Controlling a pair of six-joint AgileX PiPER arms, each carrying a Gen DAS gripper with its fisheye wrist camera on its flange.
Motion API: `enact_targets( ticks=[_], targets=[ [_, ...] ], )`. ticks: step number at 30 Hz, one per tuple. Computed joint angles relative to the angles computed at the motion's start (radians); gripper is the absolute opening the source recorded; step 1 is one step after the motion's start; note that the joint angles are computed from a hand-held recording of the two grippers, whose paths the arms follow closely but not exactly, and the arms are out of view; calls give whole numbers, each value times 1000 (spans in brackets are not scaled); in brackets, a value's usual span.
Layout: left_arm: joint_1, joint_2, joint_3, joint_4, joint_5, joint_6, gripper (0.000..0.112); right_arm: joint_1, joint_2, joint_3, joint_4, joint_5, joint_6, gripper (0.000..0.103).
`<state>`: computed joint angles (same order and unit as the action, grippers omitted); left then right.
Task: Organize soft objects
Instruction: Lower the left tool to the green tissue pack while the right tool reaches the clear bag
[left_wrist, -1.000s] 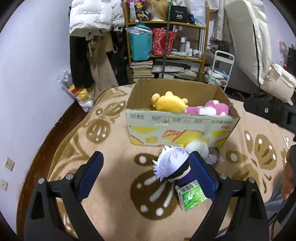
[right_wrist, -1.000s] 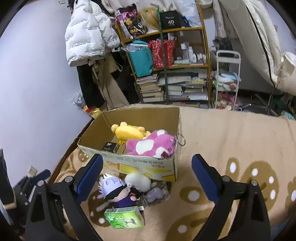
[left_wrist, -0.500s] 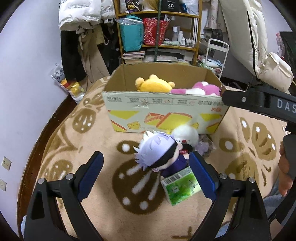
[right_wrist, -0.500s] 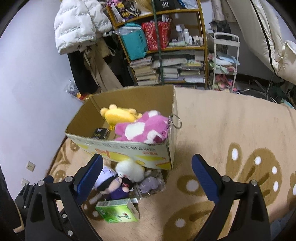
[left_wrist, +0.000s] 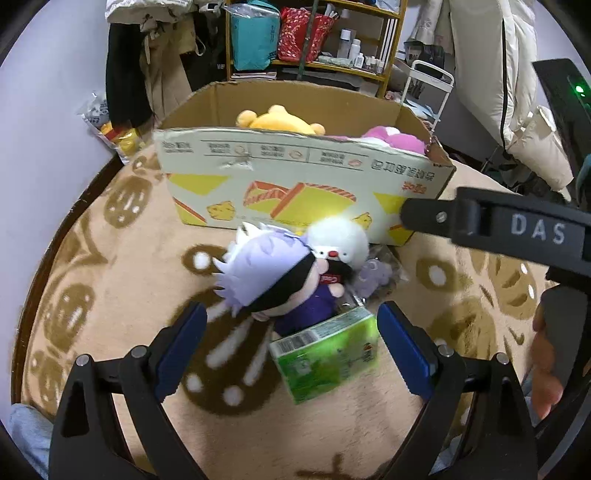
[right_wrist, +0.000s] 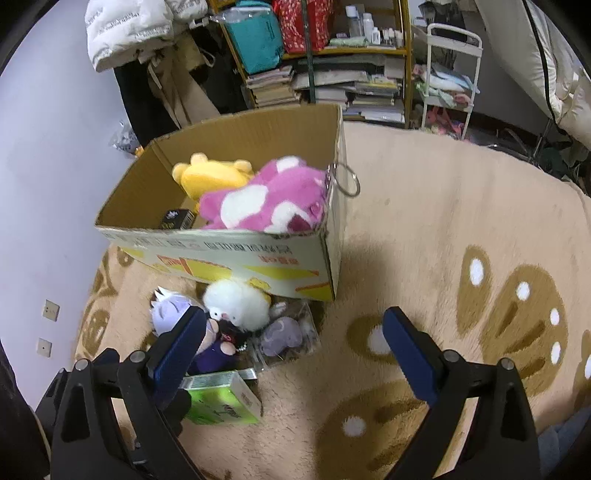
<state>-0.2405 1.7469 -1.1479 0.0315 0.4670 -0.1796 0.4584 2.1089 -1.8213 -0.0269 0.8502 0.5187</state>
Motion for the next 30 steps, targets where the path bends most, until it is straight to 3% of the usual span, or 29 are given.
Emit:
enact_targets(
  ticks=[7,19,30],
  targets=[
    [-28,46,-20,4,-3,-11,92,-14,63,-53,34,58,-17,101],
    [-17,142,-90,-115,98,81,92,-37,151,-121,76,116,-80,97],
    [-11,195,-121,-152,138,127,92,-53,217,-176,108,174,-108,91]
  ],
)
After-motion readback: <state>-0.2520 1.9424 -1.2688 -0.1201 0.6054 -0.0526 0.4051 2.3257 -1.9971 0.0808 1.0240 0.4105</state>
